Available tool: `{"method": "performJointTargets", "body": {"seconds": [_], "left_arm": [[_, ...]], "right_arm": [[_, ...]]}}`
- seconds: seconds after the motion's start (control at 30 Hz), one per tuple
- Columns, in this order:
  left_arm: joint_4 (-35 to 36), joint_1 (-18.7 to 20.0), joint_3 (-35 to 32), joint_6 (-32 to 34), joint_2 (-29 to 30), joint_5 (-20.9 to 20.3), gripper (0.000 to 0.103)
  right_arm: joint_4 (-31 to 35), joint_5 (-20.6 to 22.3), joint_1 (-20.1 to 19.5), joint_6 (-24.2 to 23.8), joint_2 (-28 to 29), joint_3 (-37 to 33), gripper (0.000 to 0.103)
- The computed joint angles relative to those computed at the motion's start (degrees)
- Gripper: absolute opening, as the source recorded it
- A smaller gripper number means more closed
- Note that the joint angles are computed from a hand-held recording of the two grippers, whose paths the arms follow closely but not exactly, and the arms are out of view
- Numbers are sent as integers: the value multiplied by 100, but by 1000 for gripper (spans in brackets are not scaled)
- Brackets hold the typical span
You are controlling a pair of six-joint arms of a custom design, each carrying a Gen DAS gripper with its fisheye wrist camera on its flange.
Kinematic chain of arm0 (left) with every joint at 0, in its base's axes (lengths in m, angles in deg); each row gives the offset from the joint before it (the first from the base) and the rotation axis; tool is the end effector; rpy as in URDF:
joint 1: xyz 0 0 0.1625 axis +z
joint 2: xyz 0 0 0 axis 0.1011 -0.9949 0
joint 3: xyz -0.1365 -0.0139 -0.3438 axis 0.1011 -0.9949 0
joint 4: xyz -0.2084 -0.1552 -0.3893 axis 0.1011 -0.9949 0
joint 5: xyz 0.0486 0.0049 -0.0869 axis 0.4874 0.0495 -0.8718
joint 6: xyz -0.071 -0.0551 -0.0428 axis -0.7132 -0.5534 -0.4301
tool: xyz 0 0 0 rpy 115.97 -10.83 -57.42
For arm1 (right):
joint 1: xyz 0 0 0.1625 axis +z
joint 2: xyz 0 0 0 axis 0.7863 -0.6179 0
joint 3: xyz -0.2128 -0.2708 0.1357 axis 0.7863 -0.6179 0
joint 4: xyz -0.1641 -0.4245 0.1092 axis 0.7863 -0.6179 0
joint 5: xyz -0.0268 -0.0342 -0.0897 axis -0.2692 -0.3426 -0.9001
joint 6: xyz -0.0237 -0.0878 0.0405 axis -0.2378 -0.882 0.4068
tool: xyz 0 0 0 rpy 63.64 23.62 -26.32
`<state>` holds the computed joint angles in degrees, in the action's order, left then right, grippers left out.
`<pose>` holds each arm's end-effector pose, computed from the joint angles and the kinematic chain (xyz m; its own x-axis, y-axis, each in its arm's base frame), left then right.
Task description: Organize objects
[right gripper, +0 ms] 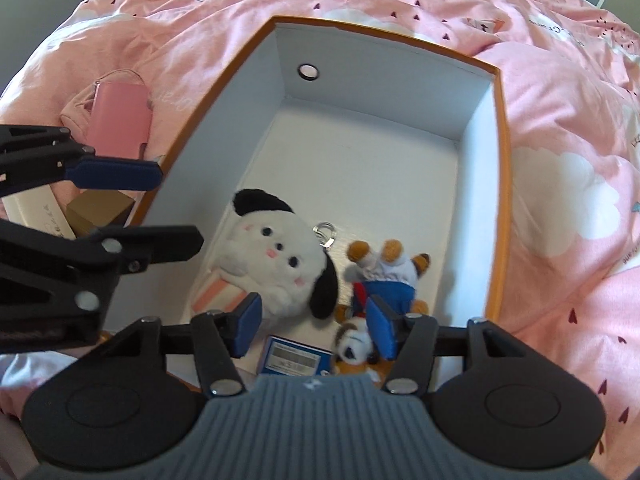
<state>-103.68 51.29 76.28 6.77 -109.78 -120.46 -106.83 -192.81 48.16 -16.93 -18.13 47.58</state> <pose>-0.2791 -0.7711 0.1557 -0.7703 0.3849 -0.5085 0.5684 0.7758 -0.2739 0.2215 -0.8075 0.2220 -0.6117 -0.5398 0.5783 -0.6008 0.7925 0.1043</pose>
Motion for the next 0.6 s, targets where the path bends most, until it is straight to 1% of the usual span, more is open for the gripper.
{"method": "performJointTargets", "body": {"seconds": [0.13, 0.17, 0.33, 0.47, 0.53, 0.6], "left_arm": [[-402, 80, 136, -79, -186, -248, 62], [-459, 96, 159, -137, -226, -244, 62], [-674, 188, 182, -412, -295, -14, 62], [-742, 275, 188, -600, -329, -49, 62], [-693, 290, 145, -637, -304, -49, 62], [-644, 302, 127, -655, -286, -41, 62]], "right_arm": [[57, 34, 56, 99, 138, -91, 71], [64, 7, 69, 136, 180, -122, 73], [106, -71, 91, 314, 360, -273, 76], [172, -20, 74, 456, 519, -448, 79], [206, 26, 72, 519, 605, -534, 85], [206, -57, 77, 587, 731, -629, 86]]}}
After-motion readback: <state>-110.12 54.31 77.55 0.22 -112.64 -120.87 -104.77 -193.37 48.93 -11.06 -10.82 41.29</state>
